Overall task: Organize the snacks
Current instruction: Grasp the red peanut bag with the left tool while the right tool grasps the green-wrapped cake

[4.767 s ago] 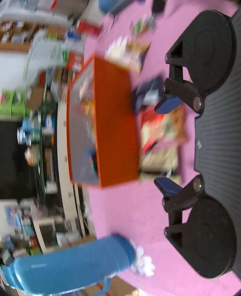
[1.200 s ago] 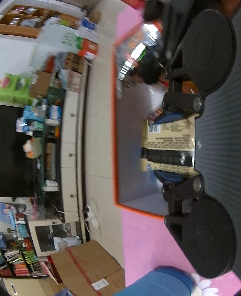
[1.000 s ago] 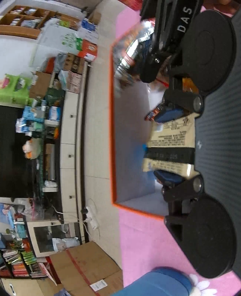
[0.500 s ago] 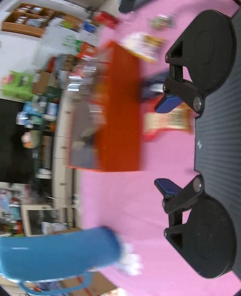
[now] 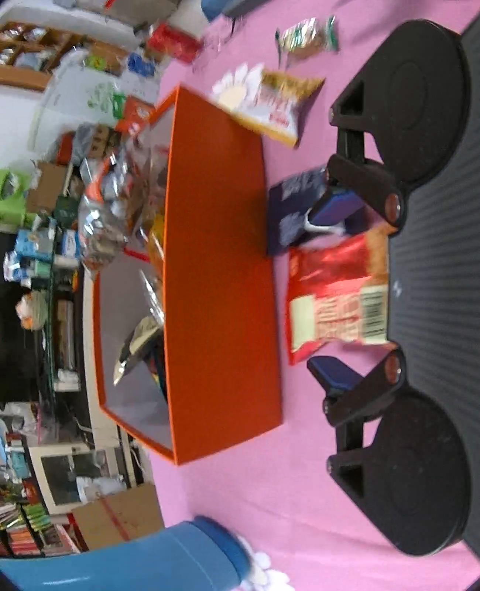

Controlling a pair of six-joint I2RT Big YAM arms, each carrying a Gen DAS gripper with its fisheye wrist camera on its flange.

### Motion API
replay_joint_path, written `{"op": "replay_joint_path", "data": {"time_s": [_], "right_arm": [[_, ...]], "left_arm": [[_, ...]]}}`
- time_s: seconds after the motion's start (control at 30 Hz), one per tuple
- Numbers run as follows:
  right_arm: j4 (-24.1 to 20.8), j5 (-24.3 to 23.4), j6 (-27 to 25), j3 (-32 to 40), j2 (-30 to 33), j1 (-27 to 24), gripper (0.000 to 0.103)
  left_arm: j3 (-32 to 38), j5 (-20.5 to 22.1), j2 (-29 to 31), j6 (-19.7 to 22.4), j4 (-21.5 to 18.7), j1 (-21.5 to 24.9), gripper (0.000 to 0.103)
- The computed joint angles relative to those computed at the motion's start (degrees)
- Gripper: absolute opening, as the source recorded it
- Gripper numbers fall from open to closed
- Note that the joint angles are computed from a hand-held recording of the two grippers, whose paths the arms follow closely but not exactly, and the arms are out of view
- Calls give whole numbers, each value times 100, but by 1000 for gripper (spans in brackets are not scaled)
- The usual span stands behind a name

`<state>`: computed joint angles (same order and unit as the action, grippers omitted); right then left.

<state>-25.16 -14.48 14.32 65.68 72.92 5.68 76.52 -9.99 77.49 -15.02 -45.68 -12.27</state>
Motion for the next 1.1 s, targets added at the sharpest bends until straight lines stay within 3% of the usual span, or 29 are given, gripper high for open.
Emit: {"op": "replay_joint_path", "data": {"time_s": [0.1, 0.17, 0.33, 0.47, 0.57, 0.73, 0.8, 0.93, 1.1], "right_arm": [[-102, 116, -47, 16, 58, 88, 91], [-91, 142, -30, 19, 74, 69, 91], [-338, 160, -43, 113, 171, -36, 91], [-744, 455, -475, 226, 338, 98, 91], [-784, 737, -829, 255, 459, 257, 91], [-530, 1173, -1095, 396, 713, 475, 75], [-587, 1319, -1116, 540, 881, 551, 56], [-622, 1602, -1281, 610, 1011, 696, 35], [-699, 1336, -1447, 307, 677, 802, 34]], "left_arm": [[55, -84, 147, -118, -171, -21, 74], [-40, 264, 78, -153, -256, 90, 64], [-604, 95, -518, 126, -300, 59, 62], [-1021, 55, -1057, 241, -504, -52, 62], [-1336, 14, -1407, 246, -467, -131, 69], [-1390, 7, -1427, 234, -352, -71, 74], [-1361, 6, -1383, 241, -316, -69, 75], [-1395, 29, -1380, 360, -212, -49, 75], [-1476, 65, -1489, 422, -215, -52, 72]]}}
